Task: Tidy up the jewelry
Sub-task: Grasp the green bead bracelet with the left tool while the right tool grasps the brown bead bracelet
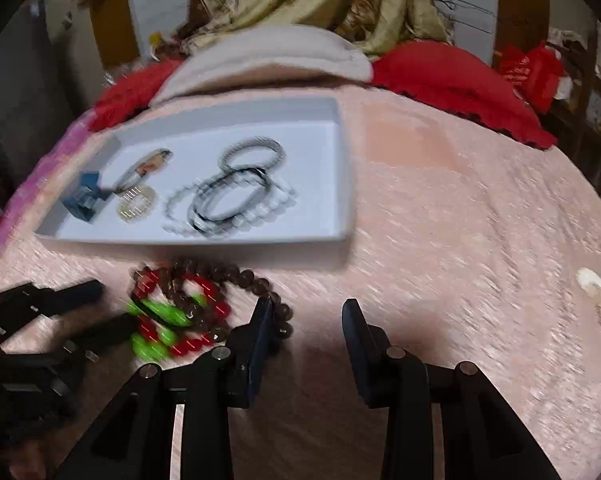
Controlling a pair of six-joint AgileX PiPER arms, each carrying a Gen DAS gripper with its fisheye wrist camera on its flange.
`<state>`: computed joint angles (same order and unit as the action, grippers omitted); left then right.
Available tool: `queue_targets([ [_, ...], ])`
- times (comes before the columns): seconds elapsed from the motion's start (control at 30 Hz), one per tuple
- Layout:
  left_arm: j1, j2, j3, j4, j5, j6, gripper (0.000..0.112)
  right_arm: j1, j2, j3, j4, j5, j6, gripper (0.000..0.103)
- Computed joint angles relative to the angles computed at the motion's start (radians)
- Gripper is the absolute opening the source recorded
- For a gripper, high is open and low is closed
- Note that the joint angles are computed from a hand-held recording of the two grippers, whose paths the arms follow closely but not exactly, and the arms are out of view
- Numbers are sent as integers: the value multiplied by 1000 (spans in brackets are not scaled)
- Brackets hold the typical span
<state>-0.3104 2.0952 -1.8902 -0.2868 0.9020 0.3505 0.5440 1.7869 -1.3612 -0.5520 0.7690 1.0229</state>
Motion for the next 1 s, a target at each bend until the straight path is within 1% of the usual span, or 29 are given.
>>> queue_targets([
  [0.07, 0, -3, 2, 62, 7, -26, 59, -2, -22, 20, 7, 21, -11, 34],
  [0.1, 3, -12, 22, 86, -14, -20, 59, -5, -34, 36, 13, 12, -19, 34],
  [0.17, 31, -17, 32, 35, -8, 20, 59, -13, -62, 70, 26, -27, -37, 34],
  [0.23, 51, -13, 20, -10, 17, 49, 59, -19, -69, 83, 39, -71, -68, 34],
  [0.33, 65, -10, 10, -52, 28, 67, 59, -29, -28, 42, 83, -84, -150, 34],
  [0.4, 69, -13, 9, -94, 31, 97, 59, -19, 5, 7, 41, -67, -141, 35],
  [0.5, 57, -18, 12, -131, 12, 135, 59, -26, 24, -8, 18, -83, -125, 35],
  [0.57, 39, -4, -2, -103, 3, 117, 59, -25, 28, -12, 8, -85, -131, 27],
  [0.63, 28, 29, -40, -88, 21, 108, 60, -19, 30, -13, 12, -91, -156, 12],
  [0.67, 29, 29, -40, -90, 20, 107, 60, -10, 35, -21, 8, -86, -171, 8],
  [0.7, 29, 32, -48, -93, 28, 109, 58, -3, 47, -36, 0, -75, -173, 8],
  [0.77, 33, 41, -62, -112, 64, 147, 48, 4, 54, -46, -11, -63, -168, 8],
  [0.8, 29, 27, -38, -119, 51, 185, 41, 0, 53, -43, -3, -68, -168, 8],
  [0.83, 30, 24, -34, -135, 63, 218, 32, -6, 48, -37, 10, -79, -167, 8],
  [0.87, 31, 18, -26, -148, 76, 252, 29, -11, 44, -30, 19, -89, -165, 8],
  [0.9, 33, 6, -5, -158, 73, 276, 28, -13, 41, -26, 22, -94, -163, 8],
  [1.0, 45, 12, -13, -184, 94, 302, 28, -16, 38, -22, 27, -98, -162, 8],
])
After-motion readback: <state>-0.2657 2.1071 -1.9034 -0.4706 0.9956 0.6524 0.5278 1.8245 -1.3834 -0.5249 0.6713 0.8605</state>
